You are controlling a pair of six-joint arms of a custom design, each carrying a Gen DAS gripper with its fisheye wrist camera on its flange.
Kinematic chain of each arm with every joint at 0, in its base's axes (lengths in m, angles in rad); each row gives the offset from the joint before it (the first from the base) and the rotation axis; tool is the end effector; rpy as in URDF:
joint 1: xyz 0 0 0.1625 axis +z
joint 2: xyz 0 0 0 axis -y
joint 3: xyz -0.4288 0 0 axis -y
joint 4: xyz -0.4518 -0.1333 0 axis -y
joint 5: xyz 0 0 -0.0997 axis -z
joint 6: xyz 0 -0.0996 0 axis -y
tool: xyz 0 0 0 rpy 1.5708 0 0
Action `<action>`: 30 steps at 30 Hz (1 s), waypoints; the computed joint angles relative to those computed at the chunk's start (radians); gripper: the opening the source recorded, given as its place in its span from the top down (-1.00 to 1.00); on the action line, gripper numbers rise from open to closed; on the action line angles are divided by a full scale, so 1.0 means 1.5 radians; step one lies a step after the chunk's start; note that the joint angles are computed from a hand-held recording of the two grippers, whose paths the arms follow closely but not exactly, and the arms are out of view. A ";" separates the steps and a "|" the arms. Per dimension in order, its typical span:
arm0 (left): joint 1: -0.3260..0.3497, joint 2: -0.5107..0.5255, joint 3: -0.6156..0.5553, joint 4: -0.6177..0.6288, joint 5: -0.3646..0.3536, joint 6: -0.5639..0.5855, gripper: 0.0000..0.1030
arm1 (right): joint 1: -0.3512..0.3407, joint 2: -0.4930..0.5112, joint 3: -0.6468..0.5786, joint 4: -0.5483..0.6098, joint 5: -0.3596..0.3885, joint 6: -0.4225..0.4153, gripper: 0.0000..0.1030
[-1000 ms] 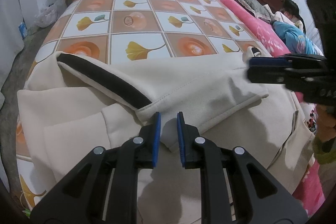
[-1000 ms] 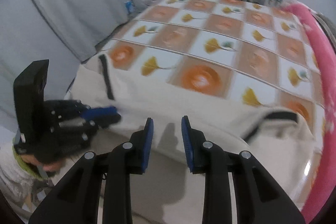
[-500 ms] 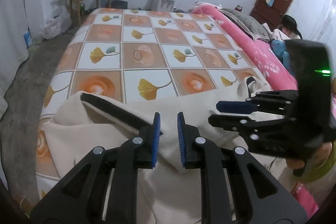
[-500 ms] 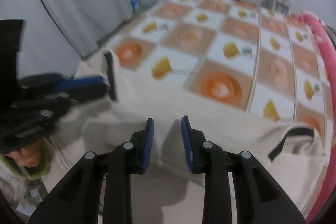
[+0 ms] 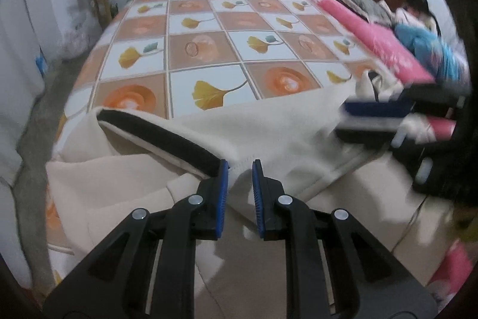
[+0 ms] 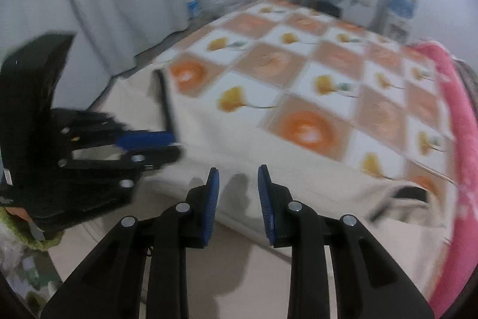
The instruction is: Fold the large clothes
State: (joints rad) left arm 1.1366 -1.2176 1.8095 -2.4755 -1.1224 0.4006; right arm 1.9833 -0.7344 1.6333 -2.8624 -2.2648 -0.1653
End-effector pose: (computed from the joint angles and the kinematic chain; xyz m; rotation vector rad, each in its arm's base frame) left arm -0.1115 -0.6601 0.2580 0.9938 2.4776 -0.4308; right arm 0.3528 -0.6325 0.0637 0.5265 -2.3870 0.5900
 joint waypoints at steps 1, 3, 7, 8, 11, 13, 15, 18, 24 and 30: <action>-0.003 -0.001 0.006 -0.008 0.009 0.011 0.69 | -0.002 -0.011 0.013 -0.009 -0.019 0.011 0.48; -0.004 -0.003 0.012 -0.016 0.015 0.019 0.68 | -0.010 -0.027 0.035 -0.014 -0.041 0.029 0.48; -0.006 -0.006 0.013 -0.013 0.019 0.013 0.67 | -0.035 -0.042 0.063 0.048 -0.084 0.092 0.48; -0.007 -0.006 0.009 -0.001 0.021 0.003 0.67 | -0.034 -0.049 0.070 0.043 -0.079 0.098 0.48; -0.010 -0.018 0.003 0.021 0.041 -0.035 0.30 | -0.014 -0.062 0.076 0.028 -0.093 0.109 0.40; -0.014 -0.039 0.007 0.024 0.050 -0.050 0.18 | 0.004 -0.075 0.091 -0.004 -0.095 0.097 0.13; -0.018 -0.079 0.022 0.024 0.051 -0.055 0.04 | 0.026 -0.090 0.113 -0.042 -0.098 0.083 -0.03; -0.025 -0.150 0.062 0.007 0.057 -0.052 -0.16 | 0.054 -0.117 0.157 -0.086 -0.090 0.079 -0.32; -0.022 -0.291 0.152 0.032 0.052 -0.085 -0.32 | 0.089 -0.138 0.244 -0.120 -0.037 0.127 -0.56; 0.006 -0.381 0.236 0.039 0.037 -0.118 -0.32 | 0.095 -0.108 0.295 -0.112 -0.024 0.196 -0.56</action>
